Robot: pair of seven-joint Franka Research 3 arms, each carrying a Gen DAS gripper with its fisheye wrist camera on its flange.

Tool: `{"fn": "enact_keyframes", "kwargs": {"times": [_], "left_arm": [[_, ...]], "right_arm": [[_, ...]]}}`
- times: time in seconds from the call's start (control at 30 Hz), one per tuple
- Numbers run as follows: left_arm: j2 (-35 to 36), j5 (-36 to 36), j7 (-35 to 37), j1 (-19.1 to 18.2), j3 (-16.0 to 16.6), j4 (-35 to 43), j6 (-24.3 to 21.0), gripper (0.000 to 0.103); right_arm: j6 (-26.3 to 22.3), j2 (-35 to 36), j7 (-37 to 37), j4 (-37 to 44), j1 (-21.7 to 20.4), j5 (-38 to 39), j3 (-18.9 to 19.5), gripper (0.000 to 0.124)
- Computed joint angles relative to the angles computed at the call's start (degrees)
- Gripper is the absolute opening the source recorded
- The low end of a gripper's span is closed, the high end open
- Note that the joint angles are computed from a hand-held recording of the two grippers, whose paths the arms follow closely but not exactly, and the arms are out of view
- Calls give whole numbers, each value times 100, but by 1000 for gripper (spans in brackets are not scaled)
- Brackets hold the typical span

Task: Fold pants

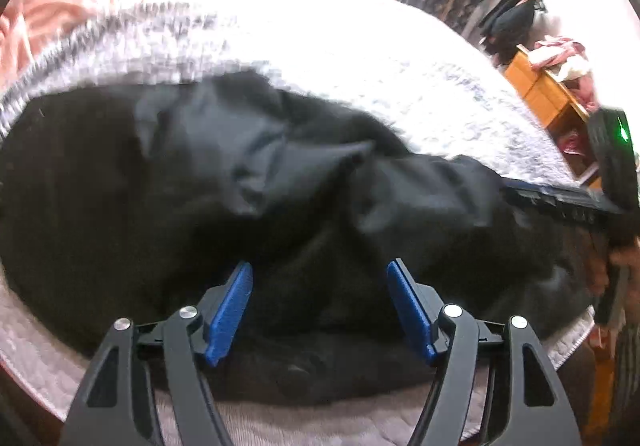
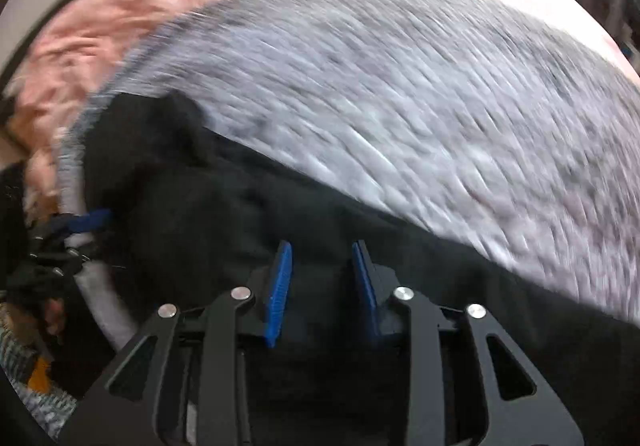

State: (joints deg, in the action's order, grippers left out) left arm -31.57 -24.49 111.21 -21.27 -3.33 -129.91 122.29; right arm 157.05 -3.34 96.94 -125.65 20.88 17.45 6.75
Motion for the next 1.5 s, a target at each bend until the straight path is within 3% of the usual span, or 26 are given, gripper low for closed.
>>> {"fn": "enact_keyframes", "kwargs": {"times": [0.13, 0.23, 0.4, 0.5, 0.67, 0.87, 1.0, 1.07, 1.13, 1.2, 1.33, 1.5], "left_arm": [[247, 7, -149, 58, -45, 141, -184, 70], [155, -214, -215, 50, 41, 300, -437, 70], [165, -433, -46, -99, -85, 459, -346, 70], [358, -310, -58, -133, -285, 485, -101, 71], [616, 203, -223, -142, -518, 441, 29, 74], [306, -58, -161, -248, -290, 522, -297, 73], [52, -75, 32, -286, -226, 205, -571, 74], [-35, 49, 107, -275, -316, -102, -356, 75], [-151, 57, 363, -376, -329, -357, 21, 79], [-235, 232, 399, -418, -365, -387, 45, 79], [-330, 104, 381, -423, -36, -155, -475, 77], [-402, -209, 81, 155, 606, 149, -1237, 77]], "right_arm": [[400, -58, -498, -248, 63, 1168, -75, 24], [593, -573, -20, -664, -11, 581, 44, 28], [756, -1239, -388, -1251, 430, 1244, -83, 32], [603, -1112, 139, -1274, 199, 824, 171, 33], [543, -703, 317, -1167, 271, 1013, 42, 27], [478, -1709, 1297, -1829, -155, 95, 395, 38], [353, -2247, 1813, -2351, -173, -5, 482, 38], [221, -2142, 2163, -2434, -327, -229, 626, 37], [550, -1935, 2252, -2491, -280, -303, 618, 37], [578, -1898, 2368, -2459, -302, -461, 638, 37], [680, -2341, 2373, -2667, -55, -325, 477, 39], [879, -2783, 2401, -2919, 278, -57, 451, 44]]}}
